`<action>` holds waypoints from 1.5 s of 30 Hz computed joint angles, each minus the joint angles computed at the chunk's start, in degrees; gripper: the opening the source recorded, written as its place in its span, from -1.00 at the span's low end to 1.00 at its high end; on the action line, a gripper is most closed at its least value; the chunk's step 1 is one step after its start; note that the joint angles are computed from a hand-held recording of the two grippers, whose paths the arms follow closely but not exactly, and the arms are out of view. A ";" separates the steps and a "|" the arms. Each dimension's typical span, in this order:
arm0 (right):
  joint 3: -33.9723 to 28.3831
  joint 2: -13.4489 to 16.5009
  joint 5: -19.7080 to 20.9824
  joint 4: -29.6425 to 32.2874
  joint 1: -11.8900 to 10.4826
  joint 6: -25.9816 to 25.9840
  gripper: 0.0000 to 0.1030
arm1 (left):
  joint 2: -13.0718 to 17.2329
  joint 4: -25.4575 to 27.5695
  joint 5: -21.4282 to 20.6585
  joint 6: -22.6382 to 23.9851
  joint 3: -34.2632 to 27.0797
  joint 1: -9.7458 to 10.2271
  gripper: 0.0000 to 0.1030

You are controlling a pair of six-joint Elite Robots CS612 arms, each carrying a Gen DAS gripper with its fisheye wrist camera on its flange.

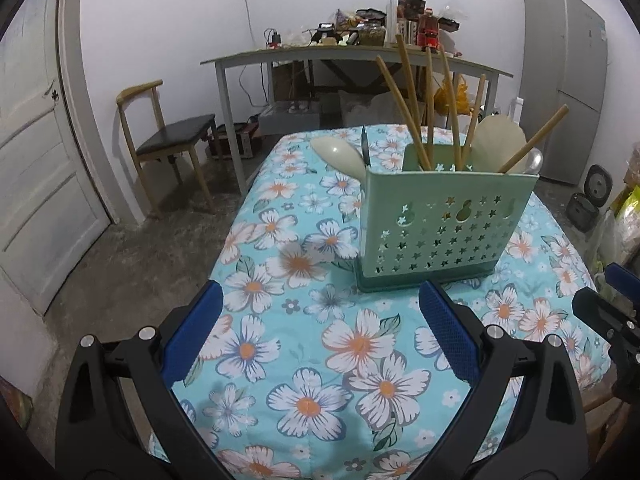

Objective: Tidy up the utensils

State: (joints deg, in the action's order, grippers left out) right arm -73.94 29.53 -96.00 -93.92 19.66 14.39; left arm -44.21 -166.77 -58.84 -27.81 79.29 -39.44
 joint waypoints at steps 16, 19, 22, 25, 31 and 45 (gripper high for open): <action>0.65 -0.17 -0.72 0.47 -0.21 0.87 0.62 | 0.07 4.35 4.02 -2.37 -0.52 -0.32 0.84; 0.44 -0.08 -2.46 0.34 -0.16 0.65 0.62 | -0.10 4.27 5.15 -2.30 -0.27 -0.45 0.84; 0.26 -0.03 -3.95 0.43 -0.26 0.81 0.63 | -0.20 4.64 5.68 -2.57 -0.27 -0.46 0.84; -0.06 0.07 -4.96 0.64 -0.41 0.96 0.62 | -0.27 5.40 6.32 -3.18 -0.35 -0.48 0.84; -0.64 0.29 -5.99 0.91 -0.61 1.50 0.62 | -0.43 6.65 7.70 -4.11 -0.36 -0.50 0.84; -0.45 0.33 -5.55 0.08 -0.45 0.86 0.63 | -2.03 11.23 12.28 -10.76 1.61 -0.25 0.84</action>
State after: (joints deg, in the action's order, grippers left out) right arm -74.39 29.86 -101.55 -93.84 19.22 15.25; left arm -46.25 -155.54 -46.56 -38.58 80.90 -39.69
